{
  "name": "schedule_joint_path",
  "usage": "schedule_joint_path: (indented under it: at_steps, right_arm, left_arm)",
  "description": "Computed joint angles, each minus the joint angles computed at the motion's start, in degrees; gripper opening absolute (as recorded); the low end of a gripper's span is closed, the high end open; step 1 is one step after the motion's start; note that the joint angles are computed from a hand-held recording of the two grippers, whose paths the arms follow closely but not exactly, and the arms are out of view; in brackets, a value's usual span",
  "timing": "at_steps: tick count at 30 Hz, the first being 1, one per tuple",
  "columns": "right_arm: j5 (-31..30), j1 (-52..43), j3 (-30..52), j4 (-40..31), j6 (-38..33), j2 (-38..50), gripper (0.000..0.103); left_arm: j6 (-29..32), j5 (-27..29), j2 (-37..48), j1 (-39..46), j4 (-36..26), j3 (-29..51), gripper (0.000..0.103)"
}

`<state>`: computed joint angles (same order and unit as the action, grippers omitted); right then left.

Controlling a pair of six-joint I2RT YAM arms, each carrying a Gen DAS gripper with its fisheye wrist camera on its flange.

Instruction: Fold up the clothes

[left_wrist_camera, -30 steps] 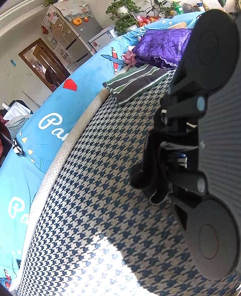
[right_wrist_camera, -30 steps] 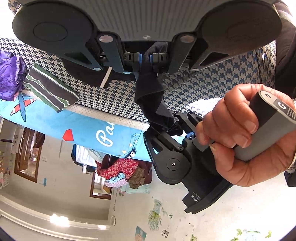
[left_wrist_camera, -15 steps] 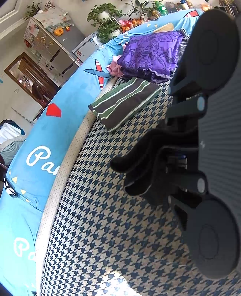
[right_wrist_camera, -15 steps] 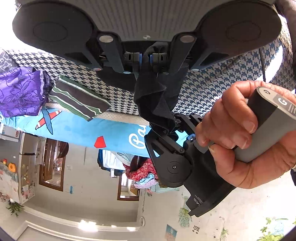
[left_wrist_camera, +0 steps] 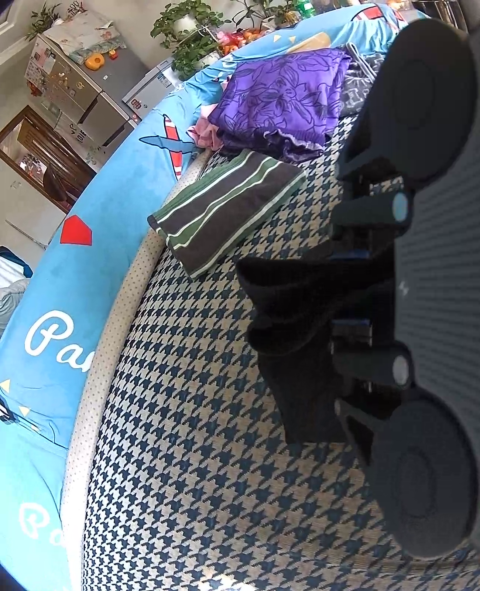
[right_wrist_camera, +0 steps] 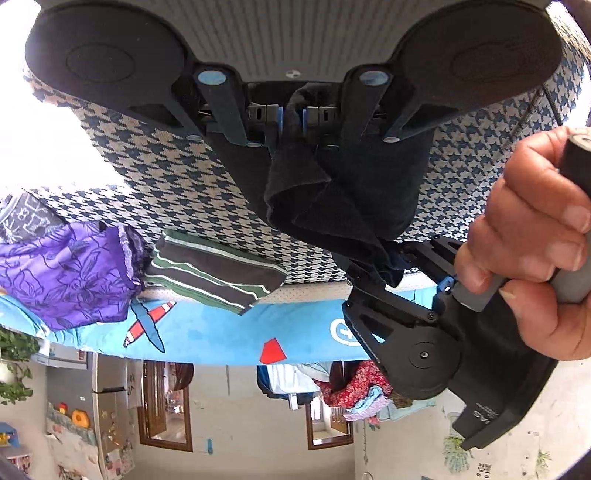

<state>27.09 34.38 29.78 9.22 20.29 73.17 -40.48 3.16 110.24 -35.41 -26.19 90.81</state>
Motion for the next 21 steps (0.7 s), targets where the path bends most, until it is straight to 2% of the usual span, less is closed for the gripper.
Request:
schedule_joint_path:
  at_steps: [4, 5, 7, 10, 15, 18, 21]
  right_arm:
    - [1.01, -0.59, 0.81, -3.44, 3.03, 0.08, 0.009]
    - [1.61, -0.56, 1.02, -4.39, 3.73, 0.10, 0.009]
    - [1.91, -1.92, 2.43, -5.36, 4.35, 1.47, 0.010]
    - [5.59, -1.03, 3.01, -7.04, 5.60, 1.46, 0.020]
    - [16.18, 1.24, 2.67, -5.31, 4.32, 1.61, 0.024]
    - [17.80, 2.20, 1.63, -3.57, 3.26, 0.30, 0.024]
    - [18.52, 3.37, 0.69, 0.11, -0.62, 0.15, 0.024]
  left_arm:
    - [-0.70, -0.18, -1.69, 0.25, 1.54, -1.43, 0.054]
    - [-0.73, -0.30, -2.04, 0.33, 1.60, -1.47, 0.056]
    - [-0.33, -0.37, -2.93, 0.52, 1.74, -2.12, 0.056]
    - [0.20, -1.29, -4.03, 0.67, 1.70, -3.39, 0.056]
    - [-0.78, -1.01, -5.91, 1.71, 3.46, -6.96, 0.056]
    - [-1.14, 0.01, -7.53, 2.46, 6.54, -9.63, 0.056]
    - [0.24, 1.21, -7.74, 2.40, 7.56, -9.24, 0.069]
